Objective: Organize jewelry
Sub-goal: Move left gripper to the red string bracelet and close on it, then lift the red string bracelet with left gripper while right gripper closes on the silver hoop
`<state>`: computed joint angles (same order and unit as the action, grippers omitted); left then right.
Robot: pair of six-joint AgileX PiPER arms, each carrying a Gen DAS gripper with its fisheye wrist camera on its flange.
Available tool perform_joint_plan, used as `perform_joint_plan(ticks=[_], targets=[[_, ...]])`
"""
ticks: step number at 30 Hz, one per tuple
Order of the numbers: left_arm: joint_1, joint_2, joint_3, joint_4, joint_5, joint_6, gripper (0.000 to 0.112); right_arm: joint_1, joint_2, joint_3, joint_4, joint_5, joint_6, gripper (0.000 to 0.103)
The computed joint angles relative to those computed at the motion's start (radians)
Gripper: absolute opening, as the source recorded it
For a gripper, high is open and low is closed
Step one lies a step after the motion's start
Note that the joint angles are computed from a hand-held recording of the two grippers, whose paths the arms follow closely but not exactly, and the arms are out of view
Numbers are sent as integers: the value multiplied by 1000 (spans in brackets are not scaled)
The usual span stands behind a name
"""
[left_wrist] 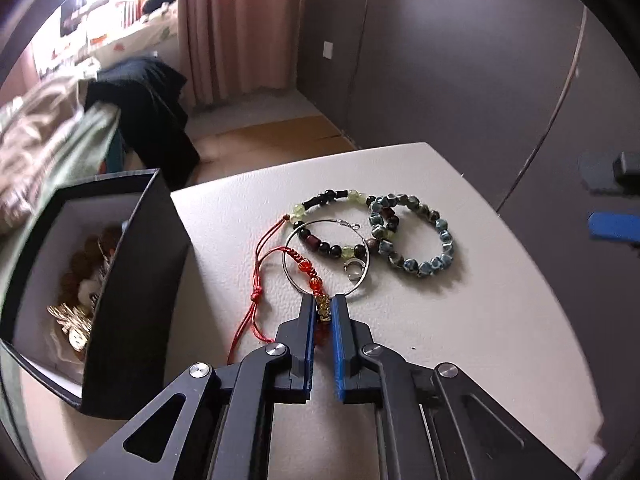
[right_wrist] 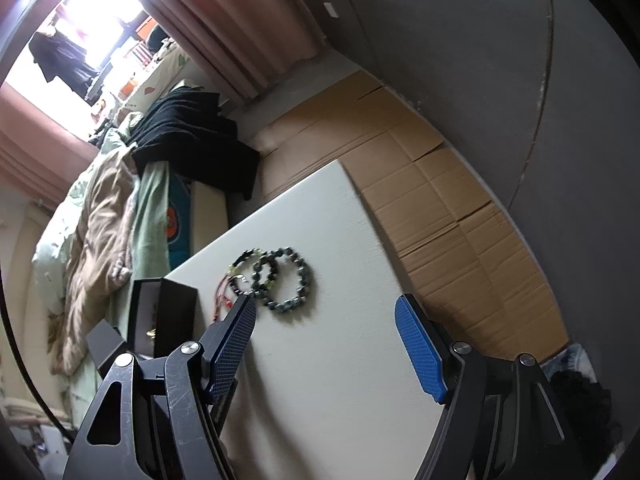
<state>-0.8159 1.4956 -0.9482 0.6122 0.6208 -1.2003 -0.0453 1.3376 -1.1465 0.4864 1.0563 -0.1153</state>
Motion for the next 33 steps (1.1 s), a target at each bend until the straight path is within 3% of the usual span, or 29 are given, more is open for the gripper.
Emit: perform_joint_plan(ticks=[9, 19, 27, 33], targets=[[56, -173, 59, -94, -31, 65, 8, 119, 27, 28, 2, -51, 45, 70], [99, -365, 84, -147, -1, 109, 8, 260, 116, 44, 55, -129, 93, 39], [189, -471, 104, -246, -1, 204, 8, 379, 155, 19, -45, -236, 148, 35], [320, -534, 116, -408, -22, 372, 8, 366, 208, 13, 30, -249, 127, 33]])
